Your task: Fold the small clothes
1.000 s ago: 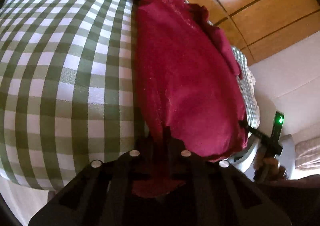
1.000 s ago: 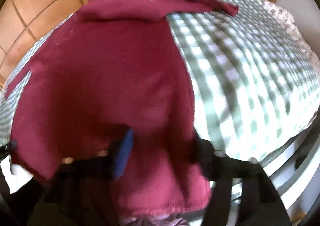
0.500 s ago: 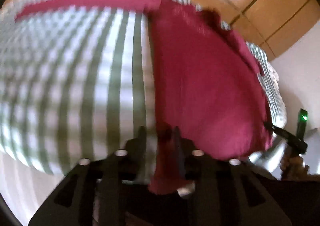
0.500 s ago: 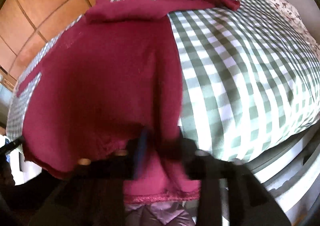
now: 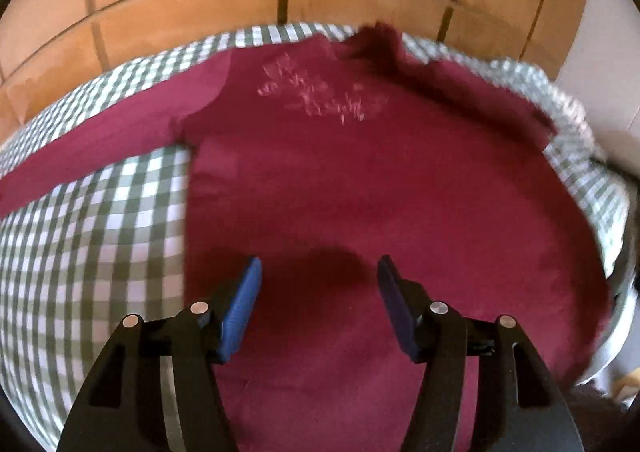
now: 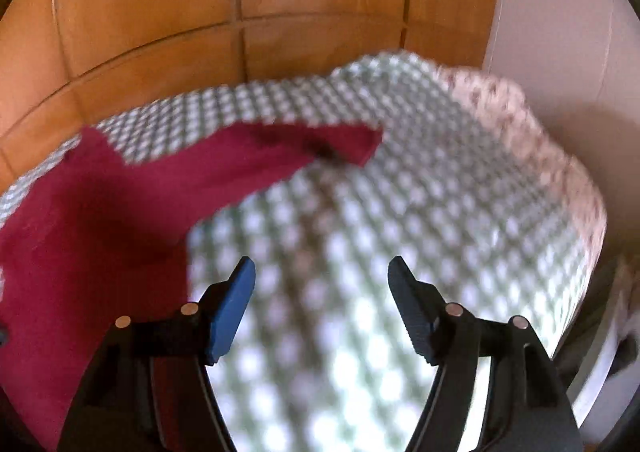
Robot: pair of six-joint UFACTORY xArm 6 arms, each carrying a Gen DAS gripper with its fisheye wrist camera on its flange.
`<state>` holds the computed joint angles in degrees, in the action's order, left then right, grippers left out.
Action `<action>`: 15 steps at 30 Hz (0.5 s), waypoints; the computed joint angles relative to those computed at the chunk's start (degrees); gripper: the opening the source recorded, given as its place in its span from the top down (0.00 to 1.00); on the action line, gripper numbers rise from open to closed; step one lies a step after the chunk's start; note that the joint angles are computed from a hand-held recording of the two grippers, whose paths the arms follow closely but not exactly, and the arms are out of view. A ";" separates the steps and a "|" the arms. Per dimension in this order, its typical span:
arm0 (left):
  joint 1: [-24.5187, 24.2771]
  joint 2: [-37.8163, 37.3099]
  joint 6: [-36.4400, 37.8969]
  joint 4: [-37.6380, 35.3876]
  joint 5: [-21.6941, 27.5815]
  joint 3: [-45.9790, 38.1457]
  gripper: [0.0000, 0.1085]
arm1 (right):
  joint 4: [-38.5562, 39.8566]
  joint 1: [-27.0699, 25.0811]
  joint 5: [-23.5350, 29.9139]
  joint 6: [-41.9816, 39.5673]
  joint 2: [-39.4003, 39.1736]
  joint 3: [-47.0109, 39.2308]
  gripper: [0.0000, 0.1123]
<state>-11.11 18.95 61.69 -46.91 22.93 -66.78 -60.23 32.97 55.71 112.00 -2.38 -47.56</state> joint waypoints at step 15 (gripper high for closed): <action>-1.57 5.57 0.51 -4.49 -1.25 -3.92 0.26 | 1.25 -20.72 -7.12 -19.92 11.60 -10.07 0.93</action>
